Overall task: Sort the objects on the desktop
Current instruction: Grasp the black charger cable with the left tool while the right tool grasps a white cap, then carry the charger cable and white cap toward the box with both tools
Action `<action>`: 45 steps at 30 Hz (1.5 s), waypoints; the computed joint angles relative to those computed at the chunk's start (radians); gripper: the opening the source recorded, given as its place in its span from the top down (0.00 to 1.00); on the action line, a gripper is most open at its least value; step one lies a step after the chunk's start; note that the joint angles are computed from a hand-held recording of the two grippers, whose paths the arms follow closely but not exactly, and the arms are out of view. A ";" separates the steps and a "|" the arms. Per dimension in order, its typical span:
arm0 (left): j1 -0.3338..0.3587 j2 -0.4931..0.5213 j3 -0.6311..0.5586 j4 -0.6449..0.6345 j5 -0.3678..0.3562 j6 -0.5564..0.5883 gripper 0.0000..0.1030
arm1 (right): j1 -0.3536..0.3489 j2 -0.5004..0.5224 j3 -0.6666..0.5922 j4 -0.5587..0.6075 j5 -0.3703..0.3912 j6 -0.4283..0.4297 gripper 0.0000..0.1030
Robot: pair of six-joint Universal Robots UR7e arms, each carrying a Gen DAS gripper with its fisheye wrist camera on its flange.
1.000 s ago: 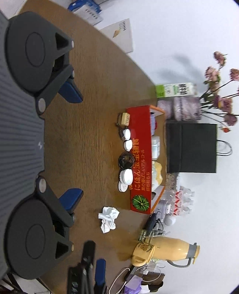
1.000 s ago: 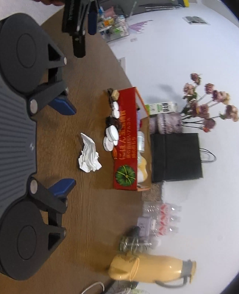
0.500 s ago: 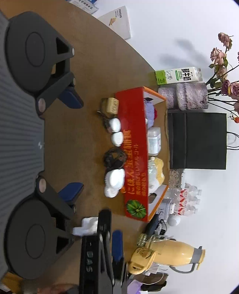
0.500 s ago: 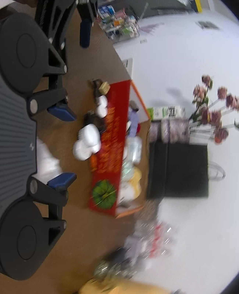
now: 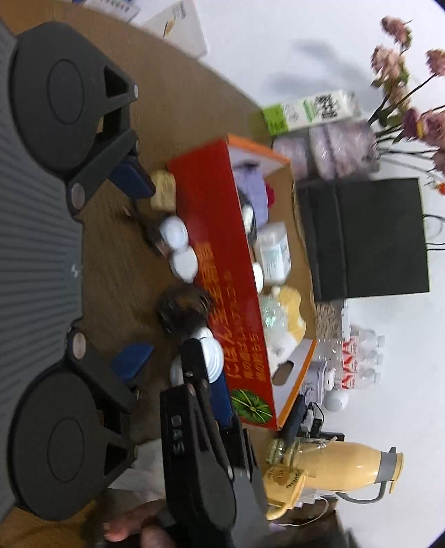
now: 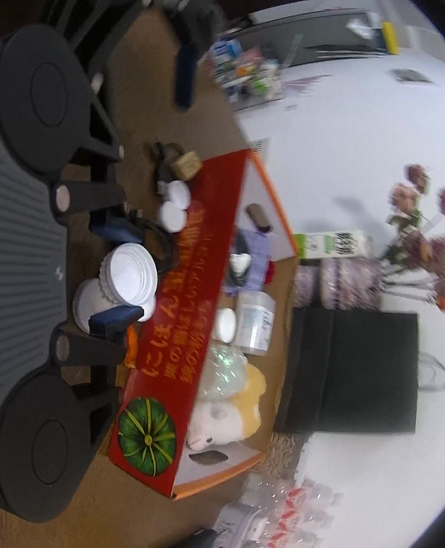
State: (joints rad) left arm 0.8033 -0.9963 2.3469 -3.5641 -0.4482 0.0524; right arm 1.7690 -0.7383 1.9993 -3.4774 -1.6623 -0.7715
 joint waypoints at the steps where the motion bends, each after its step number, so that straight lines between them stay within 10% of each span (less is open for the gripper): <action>1: 0.013 0.022 -0.026 -0.013 -0.013 0.018 0.09 | -0.004 -0.007 0.006 -0.021 -0.002 0.016 0.62; 6: 0.051 0.184 -0.175 -0.164 0.003 0.246 0.22 | -0.039 -0.064 0.088 -0.141 0.023 0.096 0.62; 12: 0.079 0.198 -0.200 -0.096 -0.028 0.200 0.59 | -0.084 -0.103 0.209 -0.312 0.054 0.100 0.62; 18: 0.059 0.210 -0.188 -0.132 0.000 0.222 0.64 | -0.097 -0.129 0.278 -0.347 0.054 0.093 0.62; 30: -0.191 0.022 0.140 0.062 0.096 -0.316 0.65 | -0.064 -0.150 0.462 -0.609 0.063 0.059 0.62; 45: -0.697 -0.501 0.338 1.559 0.040 -1.553 0.65 | -0.065 -0.247 0.710 -0.647 0.053 0.084 0.62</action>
